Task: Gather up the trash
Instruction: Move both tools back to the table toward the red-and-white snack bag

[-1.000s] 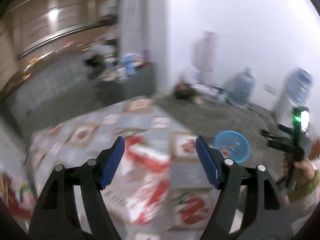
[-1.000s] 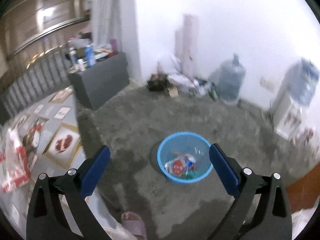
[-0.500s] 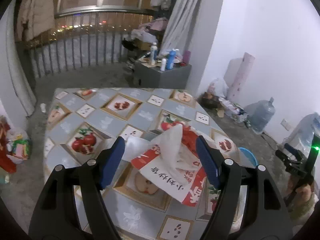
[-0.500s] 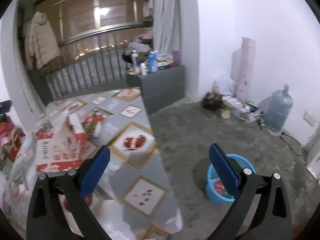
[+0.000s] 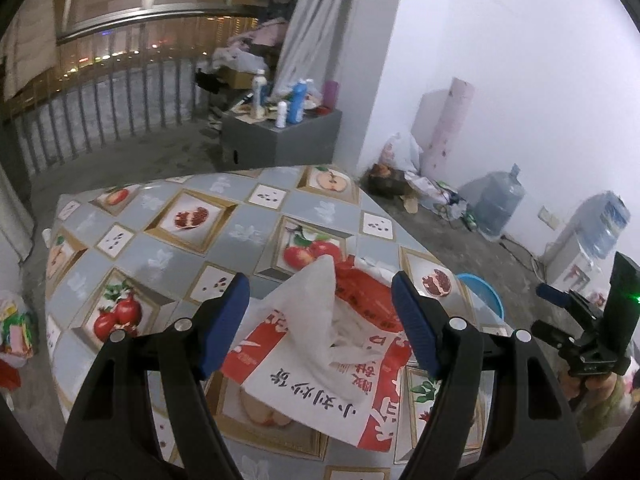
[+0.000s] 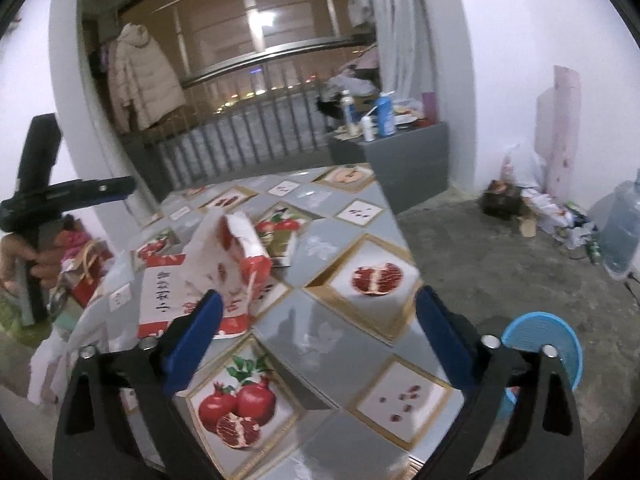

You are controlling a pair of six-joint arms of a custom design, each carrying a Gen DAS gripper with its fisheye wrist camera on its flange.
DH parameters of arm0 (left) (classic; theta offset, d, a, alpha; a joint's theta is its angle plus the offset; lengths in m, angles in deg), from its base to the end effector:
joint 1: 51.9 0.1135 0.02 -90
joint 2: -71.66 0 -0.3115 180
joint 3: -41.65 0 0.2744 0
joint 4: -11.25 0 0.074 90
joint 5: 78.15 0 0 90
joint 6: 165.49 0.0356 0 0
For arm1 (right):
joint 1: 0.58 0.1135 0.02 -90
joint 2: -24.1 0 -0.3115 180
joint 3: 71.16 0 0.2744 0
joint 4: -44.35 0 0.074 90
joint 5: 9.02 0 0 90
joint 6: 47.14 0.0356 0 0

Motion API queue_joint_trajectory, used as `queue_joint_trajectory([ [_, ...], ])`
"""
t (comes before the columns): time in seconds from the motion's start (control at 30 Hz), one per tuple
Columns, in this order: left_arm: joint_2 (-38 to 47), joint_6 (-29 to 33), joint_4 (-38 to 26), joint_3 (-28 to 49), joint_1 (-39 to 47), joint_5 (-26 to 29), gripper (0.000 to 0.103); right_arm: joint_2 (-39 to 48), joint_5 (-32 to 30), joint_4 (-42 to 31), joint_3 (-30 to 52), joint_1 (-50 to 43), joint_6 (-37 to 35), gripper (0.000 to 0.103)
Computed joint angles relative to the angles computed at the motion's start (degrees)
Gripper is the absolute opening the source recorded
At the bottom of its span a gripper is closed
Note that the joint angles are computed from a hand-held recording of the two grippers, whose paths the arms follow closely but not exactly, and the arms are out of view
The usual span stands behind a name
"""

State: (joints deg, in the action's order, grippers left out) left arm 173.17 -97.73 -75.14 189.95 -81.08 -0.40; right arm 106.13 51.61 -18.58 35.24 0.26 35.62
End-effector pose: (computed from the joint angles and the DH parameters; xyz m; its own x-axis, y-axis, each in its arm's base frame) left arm 0.3126 -0.1659 0.5494 -0.6414 -0.0654 -0.7644 0.0983 0.9811 -0.1664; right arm 0.3086 0.0220 0.4698 -0.5684 -0.1182 -0.8142 -0.4716 0.8577 0.2047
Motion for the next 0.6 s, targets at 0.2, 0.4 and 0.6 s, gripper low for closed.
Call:
queue_joint_trajectory([
  [0.2, 1.57, 1.64, 1.06, -0.5, 1.5, 3.27, 0.069, 2.39, -0.75, -0.3, 0.5, 2.57, 0.54, 0.073],
  [0.4, 3.32, 4.79, 1.58, -0.54, 2.45, 5.89, 0.069, 4.76, -0.79, -0.75, 1.41, 5.18, 0.23, 0.062],
  [0.6, 4.83, 6.61, 2.2, -1.17, 3.55, 8.16, 0.066, 8.01, -1.11, -1.93, 3.58, 6.92, 0.26, 0.055],
])
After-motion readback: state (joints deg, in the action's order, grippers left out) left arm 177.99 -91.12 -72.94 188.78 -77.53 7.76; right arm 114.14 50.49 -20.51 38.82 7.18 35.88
